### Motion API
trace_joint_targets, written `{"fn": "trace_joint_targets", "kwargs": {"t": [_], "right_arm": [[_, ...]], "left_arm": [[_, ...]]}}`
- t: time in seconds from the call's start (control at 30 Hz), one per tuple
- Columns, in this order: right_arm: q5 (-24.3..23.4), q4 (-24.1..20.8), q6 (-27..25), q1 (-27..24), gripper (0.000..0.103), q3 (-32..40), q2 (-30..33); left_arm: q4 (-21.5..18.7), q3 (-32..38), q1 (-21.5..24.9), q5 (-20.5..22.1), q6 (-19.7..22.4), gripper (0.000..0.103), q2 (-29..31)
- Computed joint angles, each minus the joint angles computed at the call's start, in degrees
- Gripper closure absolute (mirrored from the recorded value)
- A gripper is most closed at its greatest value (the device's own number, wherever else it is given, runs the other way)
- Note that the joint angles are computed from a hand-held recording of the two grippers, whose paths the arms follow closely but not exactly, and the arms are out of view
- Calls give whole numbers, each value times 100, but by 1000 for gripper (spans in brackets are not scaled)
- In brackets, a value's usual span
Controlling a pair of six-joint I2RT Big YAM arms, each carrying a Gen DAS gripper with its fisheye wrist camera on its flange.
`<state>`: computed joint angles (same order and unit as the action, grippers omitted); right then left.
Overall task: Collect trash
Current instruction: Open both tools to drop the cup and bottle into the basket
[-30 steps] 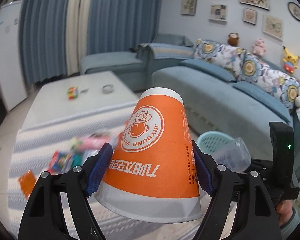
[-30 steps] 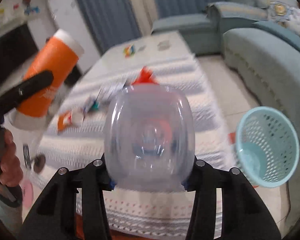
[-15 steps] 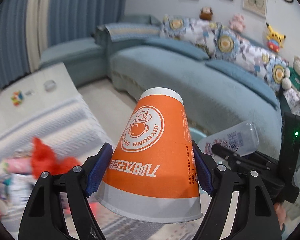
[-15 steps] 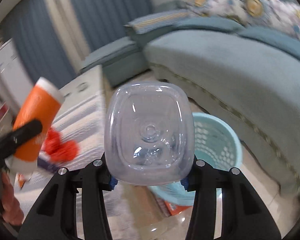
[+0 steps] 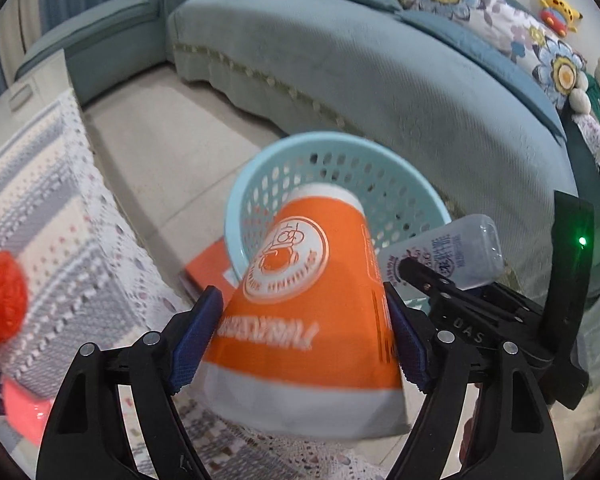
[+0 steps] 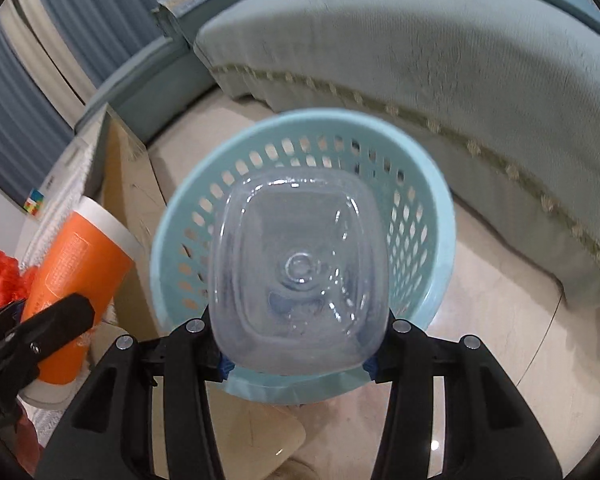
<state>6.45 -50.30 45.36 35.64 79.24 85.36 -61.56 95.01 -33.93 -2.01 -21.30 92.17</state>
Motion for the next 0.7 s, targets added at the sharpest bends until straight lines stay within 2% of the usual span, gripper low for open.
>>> {"fn": "trace_joint_targets", "kwargs": {"t": [0.17,0.23,0.5,0.7], "right_arm": [[14,-20,-32,36,54,134,47],[132,-31,-71,78,47,170,-13],[367,-120,-172,320,47,284,-326],[426,-219,-331,649,47,609,-320]], "left_arm": [[67,-101,29,15,46,22,-115],[162,-202,40,38,71,21,-258],[311,-293,28,26,38,20,-734],[293,-670,81,-112,27,20,-1555]]}}
